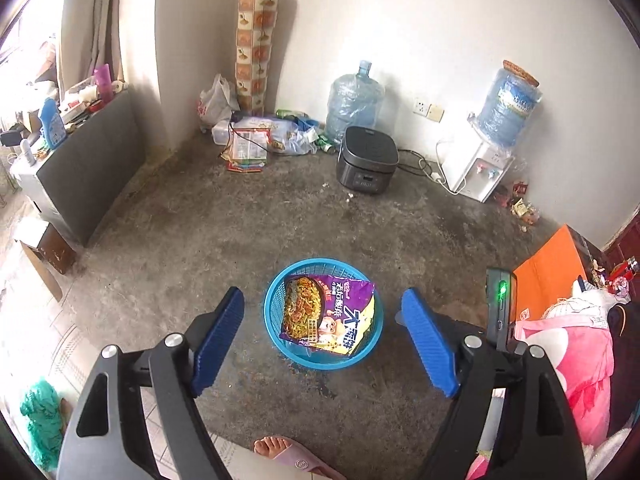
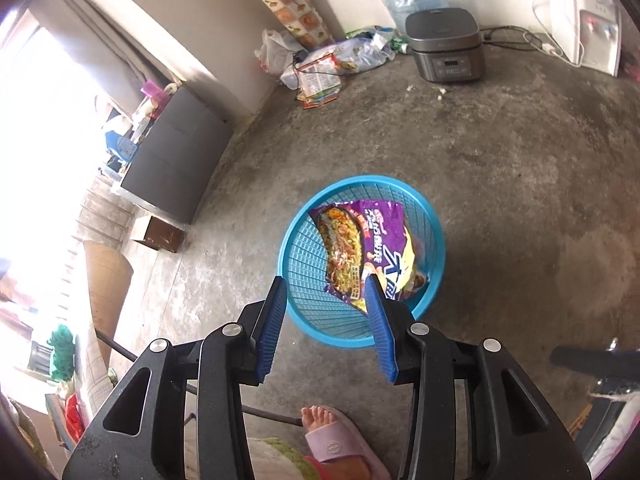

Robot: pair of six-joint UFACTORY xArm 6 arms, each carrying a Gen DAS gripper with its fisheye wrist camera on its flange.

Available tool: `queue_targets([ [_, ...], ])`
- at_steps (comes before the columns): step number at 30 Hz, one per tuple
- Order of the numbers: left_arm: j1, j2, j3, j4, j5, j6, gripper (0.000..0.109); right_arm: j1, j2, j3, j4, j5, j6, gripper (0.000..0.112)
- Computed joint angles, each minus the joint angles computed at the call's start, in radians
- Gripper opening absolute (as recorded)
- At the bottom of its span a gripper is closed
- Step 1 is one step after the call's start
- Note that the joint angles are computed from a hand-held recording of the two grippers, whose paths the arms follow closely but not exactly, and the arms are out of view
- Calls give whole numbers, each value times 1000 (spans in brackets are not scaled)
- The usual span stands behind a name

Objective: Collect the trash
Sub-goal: 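Lower the right tool into the wastebasket toward the dropped bags, then press the snack bags down into the wastebasket with the right tool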

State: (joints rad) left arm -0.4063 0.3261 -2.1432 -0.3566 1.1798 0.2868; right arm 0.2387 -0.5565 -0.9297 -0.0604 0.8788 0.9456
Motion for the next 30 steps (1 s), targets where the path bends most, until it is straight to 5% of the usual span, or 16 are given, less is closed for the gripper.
queue_targets([
  [9,133,-336,392,-69,-154,81,84,17,111,-117,-21,-12,-101,40],
  [15,253,-482,545,-79,-211,124,85,-5,378,-294,-2,21,-236,35],
  [23,368,-528,602,-43,-210,113,85,-4,905,-637,-91,264,-364,21],
  [30,409,-510,576,9,-182,75,85,-42,1174,-814,-87,470,-454,19],
])
